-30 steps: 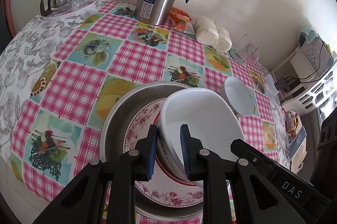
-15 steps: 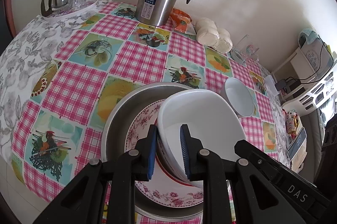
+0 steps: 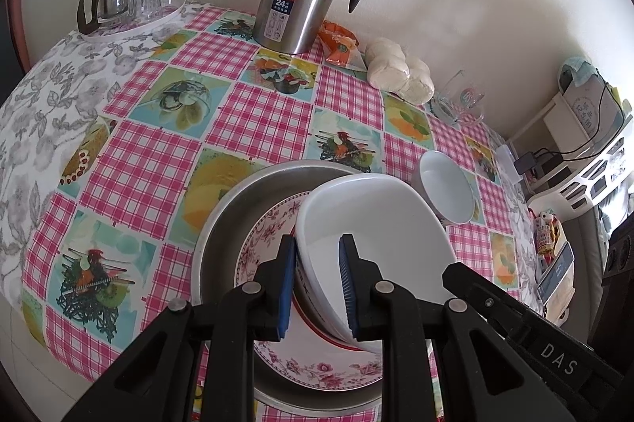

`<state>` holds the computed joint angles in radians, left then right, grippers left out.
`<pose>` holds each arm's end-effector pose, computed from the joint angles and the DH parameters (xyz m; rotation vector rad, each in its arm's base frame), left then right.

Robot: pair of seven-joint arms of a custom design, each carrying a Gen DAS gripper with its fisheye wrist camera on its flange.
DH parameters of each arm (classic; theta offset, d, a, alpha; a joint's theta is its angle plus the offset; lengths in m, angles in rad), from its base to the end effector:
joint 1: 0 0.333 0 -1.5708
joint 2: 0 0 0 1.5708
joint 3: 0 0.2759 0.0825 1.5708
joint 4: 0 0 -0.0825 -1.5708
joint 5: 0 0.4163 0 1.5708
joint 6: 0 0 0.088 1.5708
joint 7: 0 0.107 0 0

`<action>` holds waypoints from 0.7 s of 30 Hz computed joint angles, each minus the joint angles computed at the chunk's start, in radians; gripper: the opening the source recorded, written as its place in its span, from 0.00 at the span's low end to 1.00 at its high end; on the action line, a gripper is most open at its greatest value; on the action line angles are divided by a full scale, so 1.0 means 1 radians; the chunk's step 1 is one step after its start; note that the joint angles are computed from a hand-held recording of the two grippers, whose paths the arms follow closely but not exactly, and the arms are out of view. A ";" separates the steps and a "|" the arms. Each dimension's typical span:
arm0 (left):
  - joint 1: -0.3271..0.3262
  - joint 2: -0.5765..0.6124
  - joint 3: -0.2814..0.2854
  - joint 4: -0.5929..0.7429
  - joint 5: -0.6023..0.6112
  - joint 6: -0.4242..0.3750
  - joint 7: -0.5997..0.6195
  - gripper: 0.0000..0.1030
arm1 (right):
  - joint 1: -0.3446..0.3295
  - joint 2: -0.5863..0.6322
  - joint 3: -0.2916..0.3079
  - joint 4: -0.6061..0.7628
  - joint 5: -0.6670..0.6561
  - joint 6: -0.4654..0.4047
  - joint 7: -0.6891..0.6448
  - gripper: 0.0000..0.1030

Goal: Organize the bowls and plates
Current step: 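Lower the printed bowl into the red-rimmed bowl with both grippers, then open both grippers to release the printed bowl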

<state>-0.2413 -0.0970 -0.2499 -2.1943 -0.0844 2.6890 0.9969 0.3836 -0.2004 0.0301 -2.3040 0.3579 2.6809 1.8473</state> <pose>0.5205 -0.2774 0.4362 -2.1925 1.9028 -0.8655 0.5148 0.2144 0.4361 -1.6587 1.9014 -0.0331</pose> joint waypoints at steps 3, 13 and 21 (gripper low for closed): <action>0.004 -0.014 -0.003 -0.010 0.024 0.012 -0.021 0.23 | -0.001 -0.006 0.000 -0.005 -0.003 0.011 -0.001 0.20; 0.026 -0.028 -0.018 -0.007 0.148 -0.010 -0.126 0.38 | -0.036 -0.002 0.019 -0.001 -0.157 -0.003 0.110 0.35; 0.041 -0.039 -0.024 -0.013 0.222 -0.031 -0.215 0.67 | -0.042 -0.001 0.024 0.002 -0.227 -0.007 0.146 0.60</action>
